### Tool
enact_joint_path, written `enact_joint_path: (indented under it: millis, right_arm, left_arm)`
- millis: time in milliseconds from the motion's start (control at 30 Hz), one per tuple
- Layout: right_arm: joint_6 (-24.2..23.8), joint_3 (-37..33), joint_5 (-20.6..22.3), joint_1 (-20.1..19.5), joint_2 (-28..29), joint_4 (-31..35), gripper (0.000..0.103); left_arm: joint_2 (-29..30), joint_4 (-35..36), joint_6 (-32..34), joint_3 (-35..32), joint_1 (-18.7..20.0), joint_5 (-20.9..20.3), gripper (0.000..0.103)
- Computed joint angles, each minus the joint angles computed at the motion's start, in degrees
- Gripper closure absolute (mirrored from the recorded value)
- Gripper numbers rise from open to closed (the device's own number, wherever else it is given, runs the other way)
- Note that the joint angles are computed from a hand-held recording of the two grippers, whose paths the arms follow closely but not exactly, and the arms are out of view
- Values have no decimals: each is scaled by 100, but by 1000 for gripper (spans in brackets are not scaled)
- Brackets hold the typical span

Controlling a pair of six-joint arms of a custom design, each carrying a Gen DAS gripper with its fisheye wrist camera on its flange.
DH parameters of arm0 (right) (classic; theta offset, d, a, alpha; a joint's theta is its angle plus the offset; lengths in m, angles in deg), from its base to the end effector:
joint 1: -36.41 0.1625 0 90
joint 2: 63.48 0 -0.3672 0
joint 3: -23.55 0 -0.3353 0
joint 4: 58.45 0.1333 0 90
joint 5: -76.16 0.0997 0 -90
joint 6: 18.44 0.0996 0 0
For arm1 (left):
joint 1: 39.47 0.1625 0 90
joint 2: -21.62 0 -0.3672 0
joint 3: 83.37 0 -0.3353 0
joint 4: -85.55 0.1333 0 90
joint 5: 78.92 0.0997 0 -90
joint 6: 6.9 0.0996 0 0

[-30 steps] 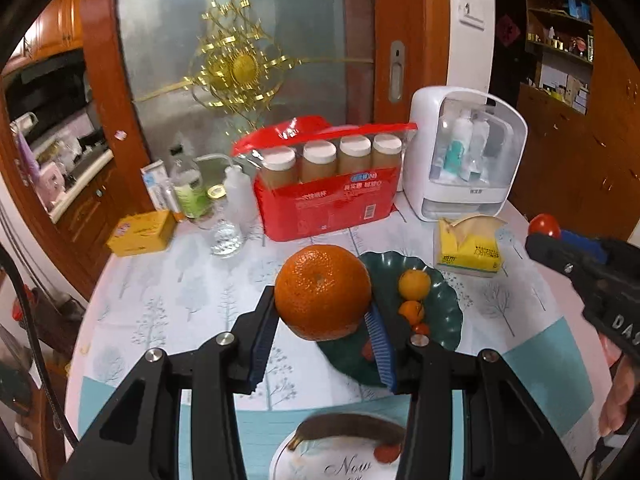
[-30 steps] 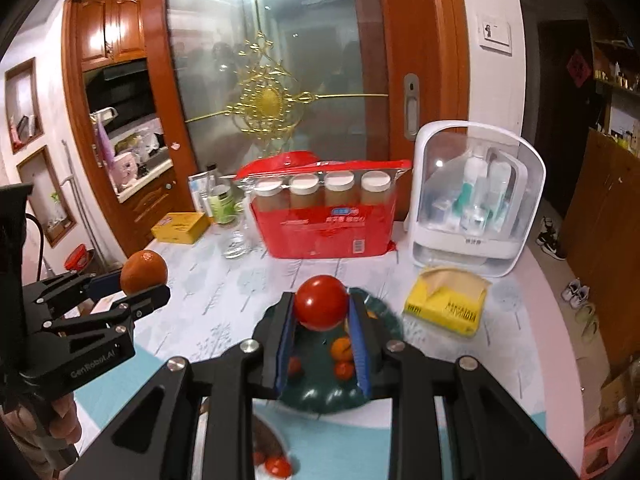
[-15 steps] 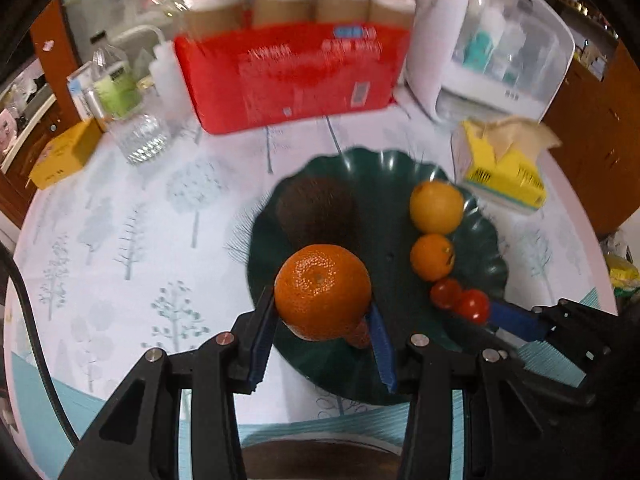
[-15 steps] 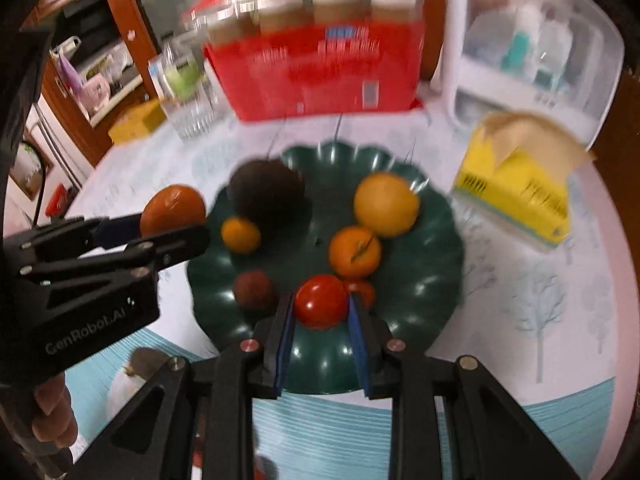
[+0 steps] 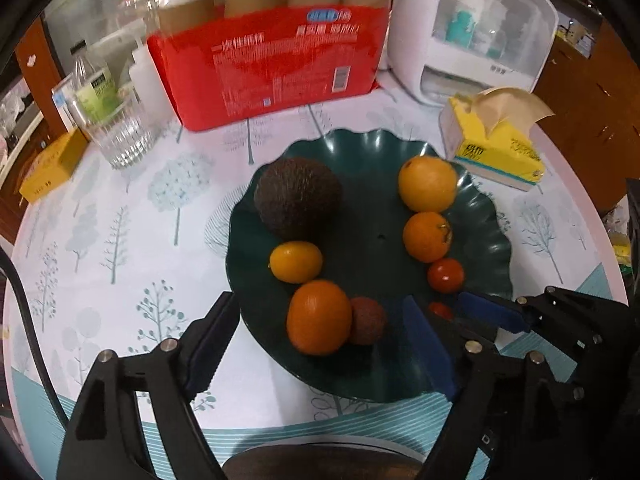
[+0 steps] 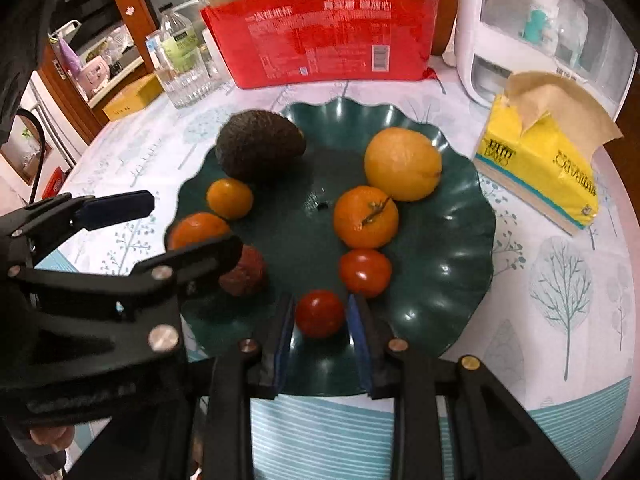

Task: Organize fruits
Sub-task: 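Withdraw both open tools back toward the white plate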

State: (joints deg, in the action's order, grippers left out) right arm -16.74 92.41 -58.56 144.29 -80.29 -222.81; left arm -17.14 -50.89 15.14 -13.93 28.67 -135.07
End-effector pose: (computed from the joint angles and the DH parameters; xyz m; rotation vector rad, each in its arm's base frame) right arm 0.2680 -0.6247 -0.0233 0.1429 -2.3681 0.6249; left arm -0.0829 -0.7136 0.1688 0.8469 2.3864 -0.3489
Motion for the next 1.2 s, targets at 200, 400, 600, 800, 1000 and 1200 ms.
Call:
enact_joint_path:
  millis: [200,400,600,800,1000,1200]
  right_arm:
    - [-116,208,-18,108,-90,-375,60]
    - [-35,574,-11,242,-275,-610,58]
    - [14,972,-126,508,-481,-904,58]
    - [169,1356,-206,911,-740,-1202,58]
    - [150,1729,-226,1322,-875,-1610,58]
    - [171,2089,-245,1551,-875,-1972,58]
  left_arm:
    - [-314,-123,109,325,-97,51,19]
    - [-737,-69,0,655,-156,43,18]
    - [-1378,45,-123,1076,-237,-31,17]
    - [-2220,-203,-135,1692,-401,-139,12]
    - [-3058,-709,-56,2455,-548,-200,11]
    - [-3712,-1670,141,3461,-632,-181,11]
